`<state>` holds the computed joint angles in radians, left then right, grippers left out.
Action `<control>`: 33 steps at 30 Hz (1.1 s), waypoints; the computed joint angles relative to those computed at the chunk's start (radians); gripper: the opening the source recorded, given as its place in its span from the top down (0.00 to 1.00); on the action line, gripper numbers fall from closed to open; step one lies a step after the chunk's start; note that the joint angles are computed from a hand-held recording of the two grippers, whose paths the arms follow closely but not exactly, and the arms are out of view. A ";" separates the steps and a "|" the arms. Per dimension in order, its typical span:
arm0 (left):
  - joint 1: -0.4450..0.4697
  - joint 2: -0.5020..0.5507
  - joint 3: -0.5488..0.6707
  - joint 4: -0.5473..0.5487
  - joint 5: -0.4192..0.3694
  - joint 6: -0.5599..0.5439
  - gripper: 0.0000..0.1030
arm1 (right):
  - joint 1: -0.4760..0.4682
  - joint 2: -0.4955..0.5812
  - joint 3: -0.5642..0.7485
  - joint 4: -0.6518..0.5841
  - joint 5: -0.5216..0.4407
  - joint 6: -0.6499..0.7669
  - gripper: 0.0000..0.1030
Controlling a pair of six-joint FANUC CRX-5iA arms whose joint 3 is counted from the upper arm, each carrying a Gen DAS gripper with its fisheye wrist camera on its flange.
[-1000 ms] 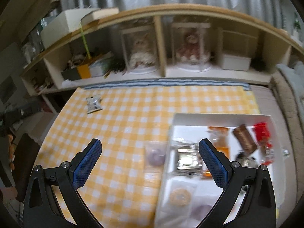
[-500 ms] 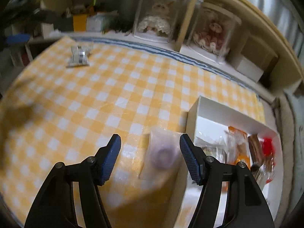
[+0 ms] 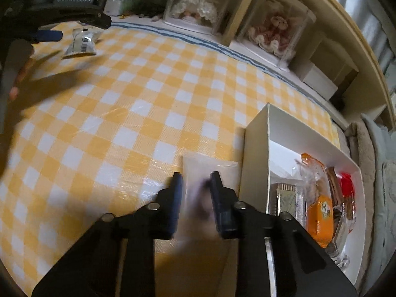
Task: Organize snacks
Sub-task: 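Grasp the white-silver packet with the left tool while the right tool grasps the purple ring pastry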
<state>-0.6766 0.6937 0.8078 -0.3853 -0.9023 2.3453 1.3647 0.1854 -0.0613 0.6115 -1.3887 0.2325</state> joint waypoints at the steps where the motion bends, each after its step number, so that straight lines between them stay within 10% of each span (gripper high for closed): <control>1: 0.001 0.005 0.000 -0.002 0.006 0.009 0.00 | 0.002 -0.004 -0.005 0.004 0.006 -0.002 0.83; 4: 0.014 0.025 0.001 0.028 0.018 0.016 0.02 | 0.010 -0.032 -0.032 0.025 0.054 -0.008 1.00; 13: 0.017 0.036 0.013 0.014 0.027 0.018 0.24 | 0.042 -0.070 -0.040 0.022 0.219 0.016 1.00; 18: 0.005 0.040 0.031 -0.017 -0.009 0.037 0.45 | 0.063 -0.034 0.010 0.030 0.119 0.036 0.99; 23: 0.009 0.020 -0.007 -0.014 0.022 0.057 0.58 | 0.027 -0.005 0.026 0.003 0.038 0.000 0.83; 25: 0.017 0.005 -0.039 0.002 0.057 0.056 0.59 | 0.015 0.016 0.035 0.009 0.005 0.002 0.62; 33: 0.032 -0.039 -0.129 0.054 0.147 0.007 0.60 | 0.012 0.063 0.057 0.009 -0.079 0.051 0.58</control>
<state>-0.6447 0.6546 0.6793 -0.3313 -0.7557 2.3526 1.3764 0.2480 -0.0042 0.6201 -1.4678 0.2831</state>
